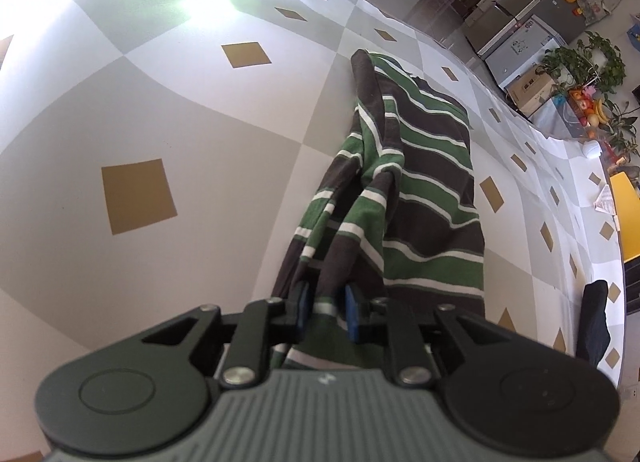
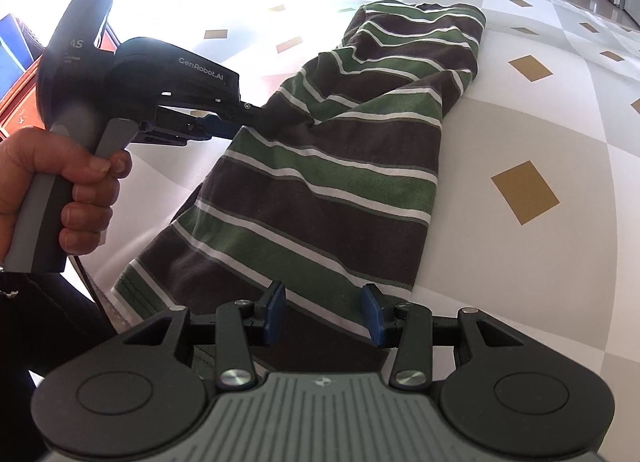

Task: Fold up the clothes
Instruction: 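Open the left tool and lift it back from the folded shirt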

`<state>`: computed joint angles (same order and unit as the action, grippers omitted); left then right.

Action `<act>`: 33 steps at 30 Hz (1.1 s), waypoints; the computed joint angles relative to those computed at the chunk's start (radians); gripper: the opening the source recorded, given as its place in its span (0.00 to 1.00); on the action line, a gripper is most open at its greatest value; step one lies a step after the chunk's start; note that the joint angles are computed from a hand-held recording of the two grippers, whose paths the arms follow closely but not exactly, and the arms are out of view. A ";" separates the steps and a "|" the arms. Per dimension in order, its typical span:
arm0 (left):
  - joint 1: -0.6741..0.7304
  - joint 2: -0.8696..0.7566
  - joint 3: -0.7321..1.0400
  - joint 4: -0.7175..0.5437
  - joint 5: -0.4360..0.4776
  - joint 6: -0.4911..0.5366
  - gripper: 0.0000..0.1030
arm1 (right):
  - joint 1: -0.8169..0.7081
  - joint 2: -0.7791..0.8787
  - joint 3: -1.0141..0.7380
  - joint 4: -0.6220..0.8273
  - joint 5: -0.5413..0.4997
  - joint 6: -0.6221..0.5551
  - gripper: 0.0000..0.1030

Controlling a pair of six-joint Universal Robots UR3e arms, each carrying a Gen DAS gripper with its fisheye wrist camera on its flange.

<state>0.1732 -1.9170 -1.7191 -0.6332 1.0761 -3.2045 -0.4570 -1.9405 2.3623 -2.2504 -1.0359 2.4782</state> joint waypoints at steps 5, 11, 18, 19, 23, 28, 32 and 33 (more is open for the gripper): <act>-0.040 0.034 0.011 -0.013 0.133 -0.005 0.52 | -0.022 -0.028 -0.001 0.051 0.011 -0.014 0.40; -0.029 0.108 -0.057 0.009 0.124 0.007 0.65 | -0.046 -0.081 0.011 0.080 0.065 -0.036 0.41; -0.005 0.222 -0.125 -0.099 0.026 0.064 0.68 | -0.027 -0.168 0.019 0.219 0.180 -0.184 0.41; 0.002 0.245 -0.137 -0.118 0.016 0.077 0.69 | -0.010 -0.177 0.020 0.229 0.188 -0.206 0.40; 0.014 0.328 -0.183 -0.126 0.052 0.112 0.77 | 0.080 -0.157 0.011 0.243 0.216 -0.234 0.40; 0.037 0.380 -0.220 -0.130 0.094 0.124 0.79 | 0.225 -0.057 0.012 0.084 0.180 -0.148 0.40; 0.066 0.384 -0.230 -0.128 0.100 0.110 0.79 | 0.311 0.023 0.022 -0.085 0.148 -0.058 0.40; 0.069 0.383 -0.231 -0.125 0.104 0.107 0.80 | 0.324 0.039 0.023 -0.113 0.144 -0.043 0.40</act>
